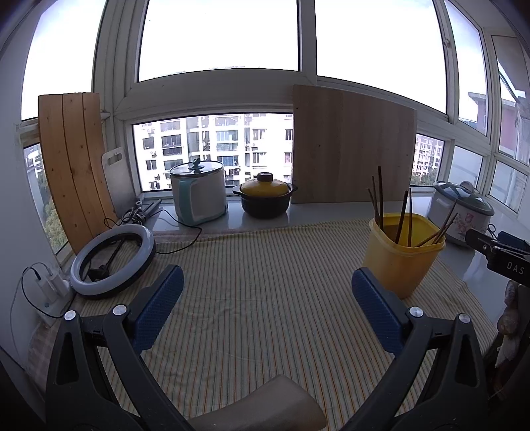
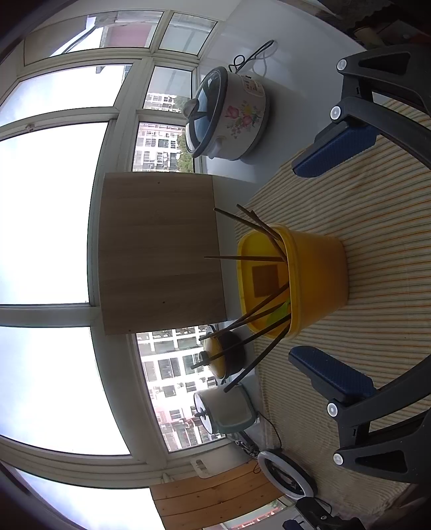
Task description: Organize utensils
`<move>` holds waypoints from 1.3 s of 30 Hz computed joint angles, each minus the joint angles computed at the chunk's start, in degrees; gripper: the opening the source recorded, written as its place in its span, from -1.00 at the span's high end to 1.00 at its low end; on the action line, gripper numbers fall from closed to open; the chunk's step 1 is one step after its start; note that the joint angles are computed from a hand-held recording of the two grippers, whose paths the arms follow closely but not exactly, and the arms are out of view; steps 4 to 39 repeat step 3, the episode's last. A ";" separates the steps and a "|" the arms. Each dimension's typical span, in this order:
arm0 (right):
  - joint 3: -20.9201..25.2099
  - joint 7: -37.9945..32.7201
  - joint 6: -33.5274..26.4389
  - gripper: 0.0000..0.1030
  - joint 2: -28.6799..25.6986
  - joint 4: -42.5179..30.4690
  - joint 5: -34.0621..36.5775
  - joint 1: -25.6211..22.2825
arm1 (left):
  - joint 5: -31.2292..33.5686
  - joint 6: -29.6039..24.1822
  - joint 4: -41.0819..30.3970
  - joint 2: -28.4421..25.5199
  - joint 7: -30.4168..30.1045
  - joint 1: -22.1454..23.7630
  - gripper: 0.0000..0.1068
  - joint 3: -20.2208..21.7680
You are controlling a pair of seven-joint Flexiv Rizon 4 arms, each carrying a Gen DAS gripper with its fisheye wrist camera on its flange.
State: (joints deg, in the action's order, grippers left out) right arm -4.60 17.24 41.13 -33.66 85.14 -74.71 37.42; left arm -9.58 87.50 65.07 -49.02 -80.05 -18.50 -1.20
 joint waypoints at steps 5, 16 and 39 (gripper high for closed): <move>0.02 -0.05 0.02 -0.99 -0.08 -0.12 0.13 -0.03 | 0.00 -0.19 -0.11 -0.05 0.15 0.16 -0.93 -0.30; 0.02 -0.05 0.02 -0.99 -0.08 -0.12 0.13 -0.03 | 0.00 -0.19 -0.11 -0.05 0.15 0.16 -0.93 -0.30; 0.02 -0.05 0.02 -0.99 -0.08 -0.12 0.13 -0.03 | 0.00 -0.19 -0.11 -0.05 0.15 0.16 -0.93 -0.30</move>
